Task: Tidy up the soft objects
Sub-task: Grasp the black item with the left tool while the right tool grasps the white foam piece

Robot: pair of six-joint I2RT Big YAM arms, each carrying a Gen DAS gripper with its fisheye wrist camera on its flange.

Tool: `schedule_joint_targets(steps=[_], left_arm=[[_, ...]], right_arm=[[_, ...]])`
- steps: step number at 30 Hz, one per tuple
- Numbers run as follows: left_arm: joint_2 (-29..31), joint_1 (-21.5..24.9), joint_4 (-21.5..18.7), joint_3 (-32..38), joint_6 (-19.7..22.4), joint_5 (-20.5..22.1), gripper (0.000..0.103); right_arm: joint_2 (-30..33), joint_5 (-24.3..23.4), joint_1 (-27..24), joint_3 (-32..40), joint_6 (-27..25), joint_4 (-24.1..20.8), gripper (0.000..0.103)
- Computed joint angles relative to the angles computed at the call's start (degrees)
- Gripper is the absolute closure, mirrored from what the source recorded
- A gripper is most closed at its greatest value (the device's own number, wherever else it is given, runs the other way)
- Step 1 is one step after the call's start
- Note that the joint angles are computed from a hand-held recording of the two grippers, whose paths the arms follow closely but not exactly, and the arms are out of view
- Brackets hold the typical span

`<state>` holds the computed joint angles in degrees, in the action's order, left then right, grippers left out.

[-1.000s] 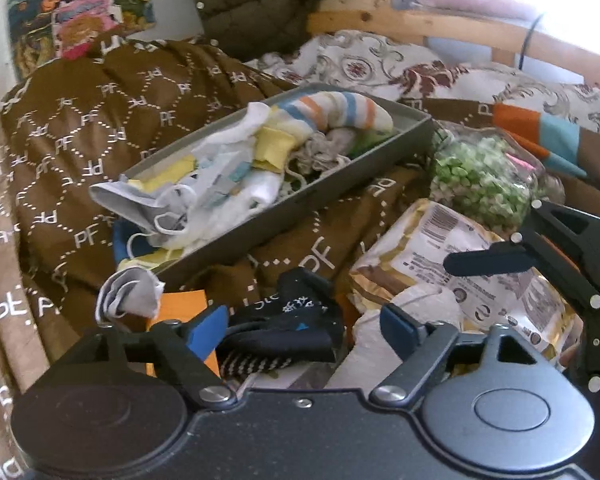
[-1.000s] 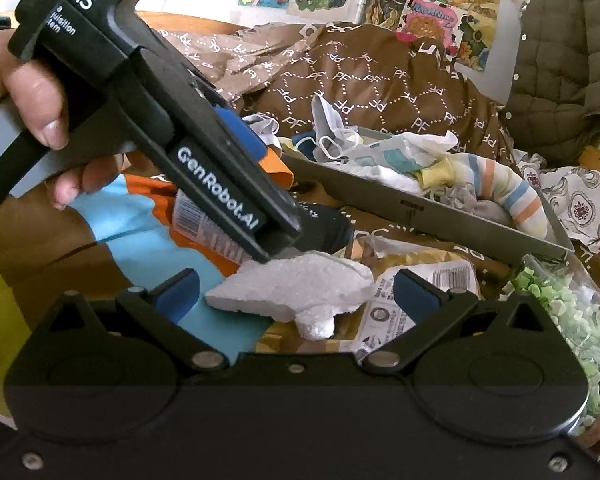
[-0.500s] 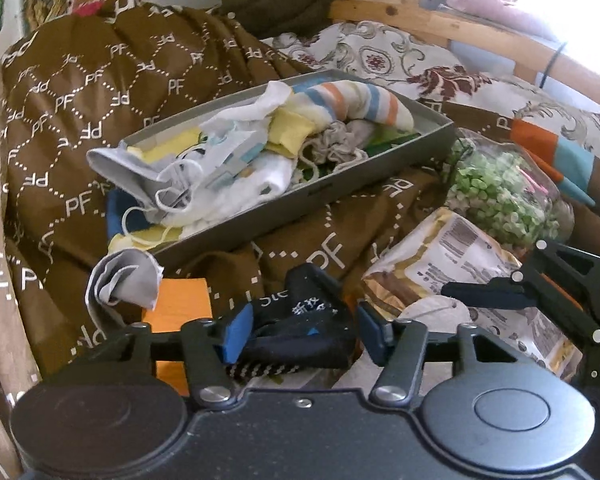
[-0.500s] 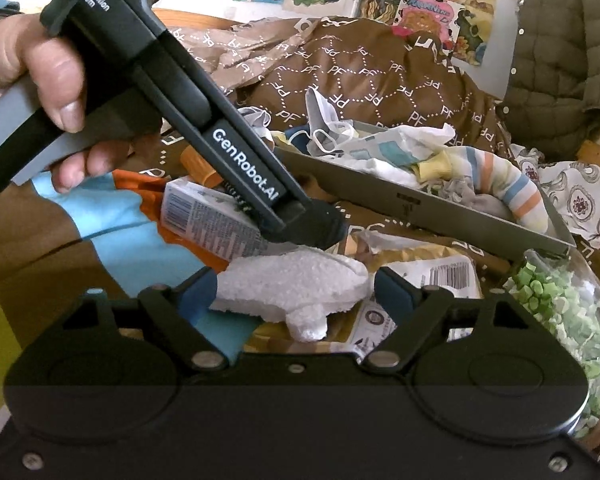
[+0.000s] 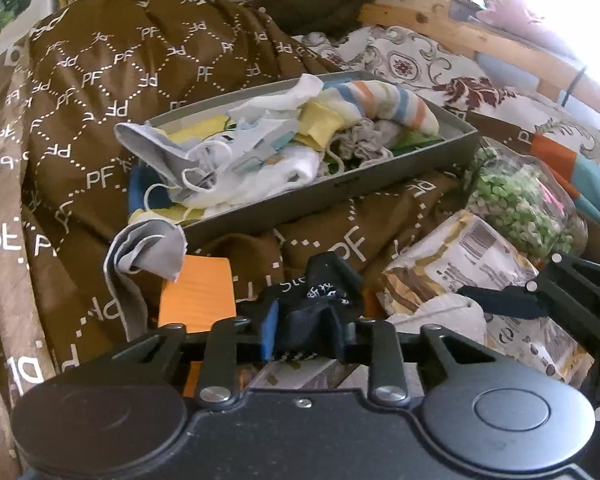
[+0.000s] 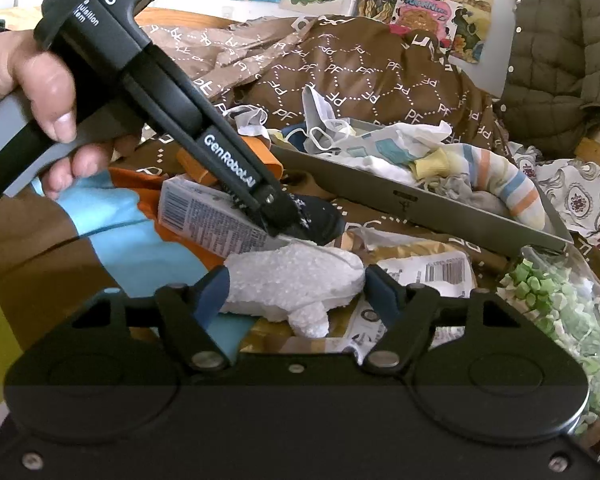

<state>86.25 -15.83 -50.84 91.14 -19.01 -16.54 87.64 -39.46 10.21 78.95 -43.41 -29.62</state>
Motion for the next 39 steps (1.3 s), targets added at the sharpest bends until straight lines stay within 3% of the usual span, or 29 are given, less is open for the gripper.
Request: schedule_joint_targets(steps=[8, 12, 17, 23, 27, 30, 39], left_arm=[[-1.41, -0.29, 1.74, -1.87, -2.09, -0.79, 0.089], [-2.87, -1.80, 4.65, -4.30, -2.19, -4.15, 0.094], [-4.45, -4.32, 6.81, -6.28, -2.56, -7.83, 0.095], [-5.17, -5.99, 6.59, -6.53, -3.68, -8.04, 0.095], [-6.13, -6.64, 6.39, -7.29, -6.56, -8.34, 0.095], [-6.89, -6.63, 6.15, -8.10, -8.83, -7.81, 0.095], [-9.21, -6.61, 6.28, -10.33, -10.25, -5.87, 0.095]], right_arm=[[-0.85, 1.25, 0.13, -1.06, -0.47, 1.12, 0.045], [-1.18, 1.26, -0.07, -1.06, -0.52, 0.43, 0.047], [-1.60, 0.82, -0.62, -0.73, -0.26, -0.58, 0.059], [-2.74, 0.07, -1.20, -0.84, 0.05, -1.39, 0.069], [-3.86, -1.45, -1.97, -1.05, -0.30, -2.22, 0.077], [-4.39, -2.94, -2.55, -0.60, -0.98, -4.37, 0.080], [-2.84, -12.31, -5.50, 5.09, -6.00, -18.69, 0.083]])
